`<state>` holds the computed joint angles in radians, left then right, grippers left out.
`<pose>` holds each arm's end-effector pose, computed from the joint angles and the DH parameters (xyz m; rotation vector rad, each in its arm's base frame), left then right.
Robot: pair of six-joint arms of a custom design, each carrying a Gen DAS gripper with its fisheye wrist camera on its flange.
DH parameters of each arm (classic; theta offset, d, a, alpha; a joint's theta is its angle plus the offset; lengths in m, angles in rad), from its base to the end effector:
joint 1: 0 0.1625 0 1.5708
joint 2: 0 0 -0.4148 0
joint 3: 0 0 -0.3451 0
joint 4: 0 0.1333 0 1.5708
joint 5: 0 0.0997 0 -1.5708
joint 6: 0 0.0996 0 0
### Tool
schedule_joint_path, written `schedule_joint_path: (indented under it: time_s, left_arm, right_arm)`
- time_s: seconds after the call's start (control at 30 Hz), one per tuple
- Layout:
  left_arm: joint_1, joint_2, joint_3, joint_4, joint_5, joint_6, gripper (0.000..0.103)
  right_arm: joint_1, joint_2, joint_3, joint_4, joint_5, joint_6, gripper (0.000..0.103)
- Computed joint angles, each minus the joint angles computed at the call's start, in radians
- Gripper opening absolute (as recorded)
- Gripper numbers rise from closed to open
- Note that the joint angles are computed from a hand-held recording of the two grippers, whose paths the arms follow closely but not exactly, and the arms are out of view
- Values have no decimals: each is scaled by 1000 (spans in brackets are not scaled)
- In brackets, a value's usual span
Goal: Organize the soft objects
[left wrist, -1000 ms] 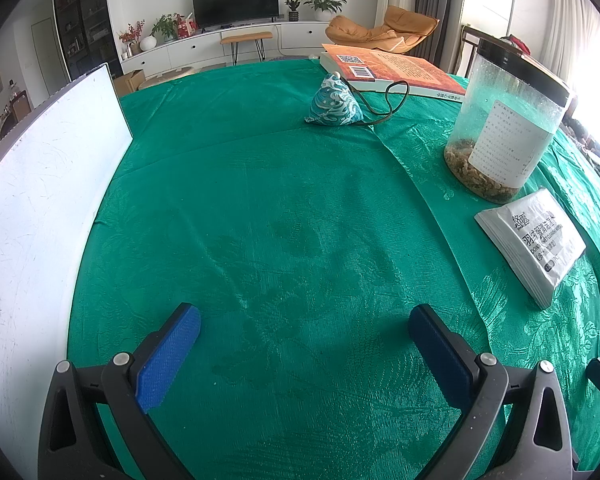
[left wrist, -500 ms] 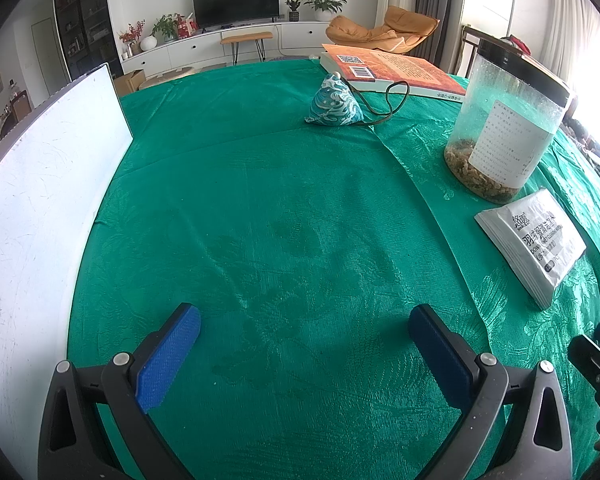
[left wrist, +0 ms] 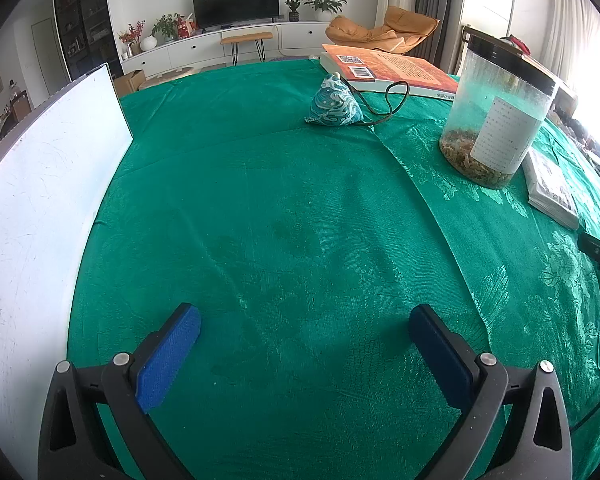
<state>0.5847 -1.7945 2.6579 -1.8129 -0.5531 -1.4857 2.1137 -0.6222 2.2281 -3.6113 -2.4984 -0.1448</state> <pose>-0.0321 -0.2828 0.2041 -0.1547 2.1268 -0.8844 0.2735 -0.3495 0.0472 0.5175 -2.1723 0.6999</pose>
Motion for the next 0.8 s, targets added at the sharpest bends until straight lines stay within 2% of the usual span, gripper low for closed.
schedule_joint_path:
  time_s: [0.07, 0.2, 0.3, 0.4, 0.5, 0.8]
  left_arm:
    - [1, -1, 0, -1, 0, 2, 103]
    - [1, -2, 0, -1, 1, 3, 103]
    - [0, -2, 1, -1, 0, 2, 103]
    - [1, -2, 0, -1, 1, 3, 103]
    - [0, -2, 0, 0, 0, 2, 103]
    - [0, -2, 1, 0, 1, 1, 103]
  right_arm:
    - [-6, -43, 53, -19, 58, 10, 87]
    - [26, -49, 150, -89, 96, 34, 87]
    - [30, -51, 196, -72, 132, 61, 87]
    - [29, -45, 216, -103, 127, 38, 87]
    - [14, -51, 225, -112, 158, 41, 88]
    - [9, -50, 220, -116, 159, 32, 89]
